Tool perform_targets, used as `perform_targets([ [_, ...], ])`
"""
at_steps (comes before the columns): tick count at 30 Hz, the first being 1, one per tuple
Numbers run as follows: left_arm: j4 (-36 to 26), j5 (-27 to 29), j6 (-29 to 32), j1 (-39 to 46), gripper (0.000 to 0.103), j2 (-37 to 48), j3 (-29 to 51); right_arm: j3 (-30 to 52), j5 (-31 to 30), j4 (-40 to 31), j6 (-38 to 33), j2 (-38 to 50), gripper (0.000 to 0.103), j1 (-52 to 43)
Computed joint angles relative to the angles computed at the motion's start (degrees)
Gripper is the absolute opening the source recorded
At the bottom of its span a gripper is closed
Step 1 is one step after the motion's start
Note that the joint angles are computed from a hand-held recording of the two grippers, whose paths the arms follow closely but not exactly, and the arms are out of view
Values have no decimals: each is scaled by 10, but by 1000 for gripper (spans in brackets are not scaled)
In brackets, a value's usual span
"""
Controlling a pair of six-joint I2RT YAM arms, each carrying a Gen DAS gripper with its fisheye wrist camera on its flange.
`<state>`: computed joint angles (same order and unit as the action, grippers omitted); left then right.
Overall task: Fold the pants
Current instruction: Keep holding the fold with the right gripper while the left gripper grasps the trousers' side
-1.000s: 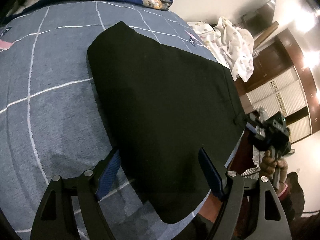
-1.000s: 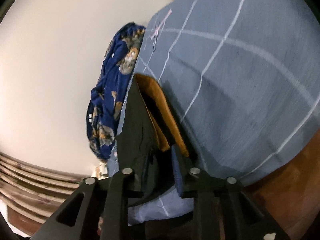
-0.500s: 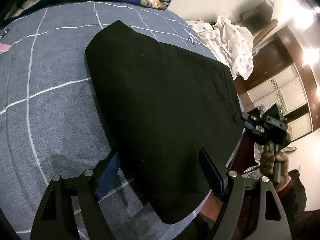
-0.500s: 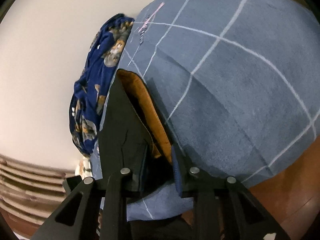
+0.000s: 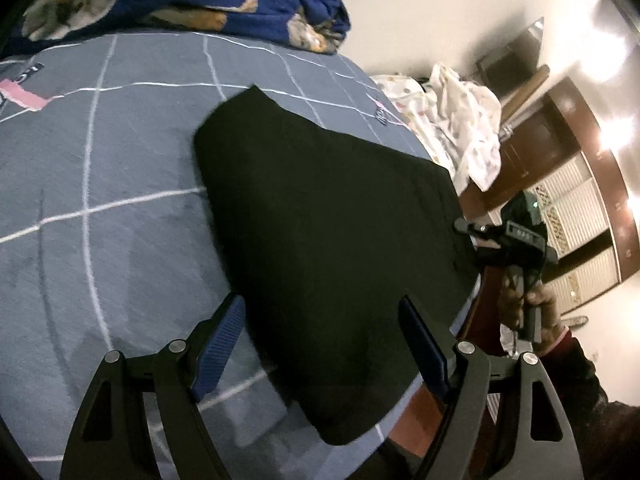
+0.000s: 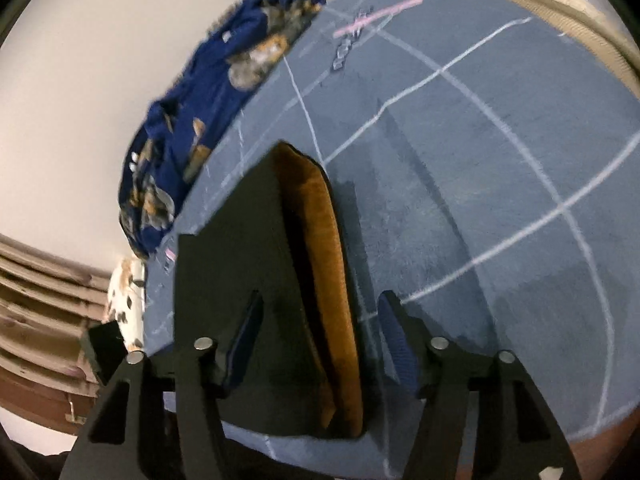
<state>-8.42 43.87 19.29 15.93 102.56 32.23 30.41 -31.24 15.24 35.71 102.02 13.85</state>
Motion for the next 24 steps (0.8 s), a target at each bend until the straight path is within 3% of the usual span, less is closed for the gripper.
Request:
perform_targets([
  [3,-15,-2,3,7,79,21,21,15,-47,46,18,50,55,-2],
  [6,-26,0,16,17,79,44,42,38,-54,31,3,65,61,17],
  [7,-36,8,22,19,79,54,52,42,-82,36,-3,72,61,13],
  [9,-65,19,37,12,79,81,80,43,-105,40,-8,78,61,9],
  [10,-67,7,33,-1,79,89,89,53,-110,18,-23,87,55,4],
  [13,-39,-8,19,-20,79,79,84,61,-132,16,-20,108,44,-25],
  [16,-14,-40,11,-42,79,69,75,63,-140,6,-31,112,42,-35],
  [24,97,-188,-21,-138,78,15,9,58,-58,-18,-22,75,38,8],
])
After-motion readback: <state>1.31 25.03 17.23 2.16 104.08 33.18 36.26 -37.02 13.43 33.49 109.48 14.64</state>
